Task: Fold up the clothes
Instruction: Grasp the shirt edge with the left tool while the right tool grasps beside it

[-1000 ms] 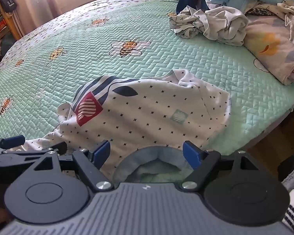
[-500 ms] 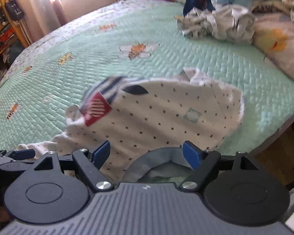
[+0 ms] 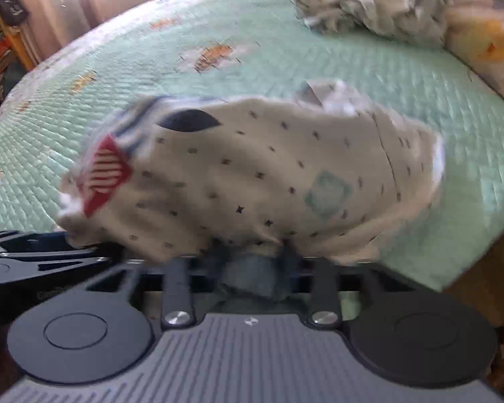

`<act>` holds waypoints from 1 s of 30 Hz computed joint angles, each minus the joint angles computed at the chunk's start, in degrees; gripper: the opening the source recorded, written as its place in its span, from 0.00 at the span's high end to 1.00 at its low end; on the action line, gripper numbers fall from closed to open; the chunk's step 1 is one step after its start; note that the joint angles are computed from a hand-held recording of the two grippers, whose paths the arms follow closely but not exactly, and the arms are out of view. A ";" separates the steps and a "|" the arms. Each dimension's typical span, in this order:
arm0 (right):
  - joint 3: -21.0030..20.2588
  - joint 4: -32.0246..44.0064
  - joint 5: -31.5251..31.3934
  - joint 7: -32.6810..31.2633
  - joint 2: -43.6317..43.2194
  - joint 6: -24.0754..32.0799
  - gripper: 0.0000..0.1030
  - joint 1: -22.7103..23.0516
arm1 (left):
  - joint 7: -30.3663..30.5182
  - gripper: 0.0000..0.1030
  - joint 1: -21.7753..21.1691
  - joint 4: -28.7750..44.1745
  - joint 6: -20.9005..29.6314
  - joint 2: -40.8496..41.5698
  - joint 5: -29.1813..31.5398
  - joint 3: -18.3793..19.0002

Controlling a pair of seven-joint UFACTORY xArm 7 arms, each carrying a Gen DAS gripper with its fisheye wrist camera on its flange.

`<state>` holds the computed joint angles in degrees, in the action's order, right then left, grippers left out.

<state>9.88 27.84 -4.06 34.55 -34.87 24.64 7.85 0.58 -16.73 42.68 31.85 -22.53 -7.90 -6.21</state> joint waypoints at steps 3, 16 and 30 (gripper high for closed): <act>0.26 0.34 0.45 1.22 -0.89 -2.26 0.87 -0.03 | 3.72 0.82 -2.04 0.27 -0.33 -0.94 -4.19 2.33; -4.34 16.57 7.30 -10.79 -2.77 -7.91 0.88 11.74 | 9.07 0.86 1.97 10.06 2.99 -17.01 -7.89 9.20; 1.33 43.13 11.83 -14.66 21.27 -2.18 0.29 15.80 | 2.31 0.15 25.69 11.16 7.14 -23.13 5.86 13.09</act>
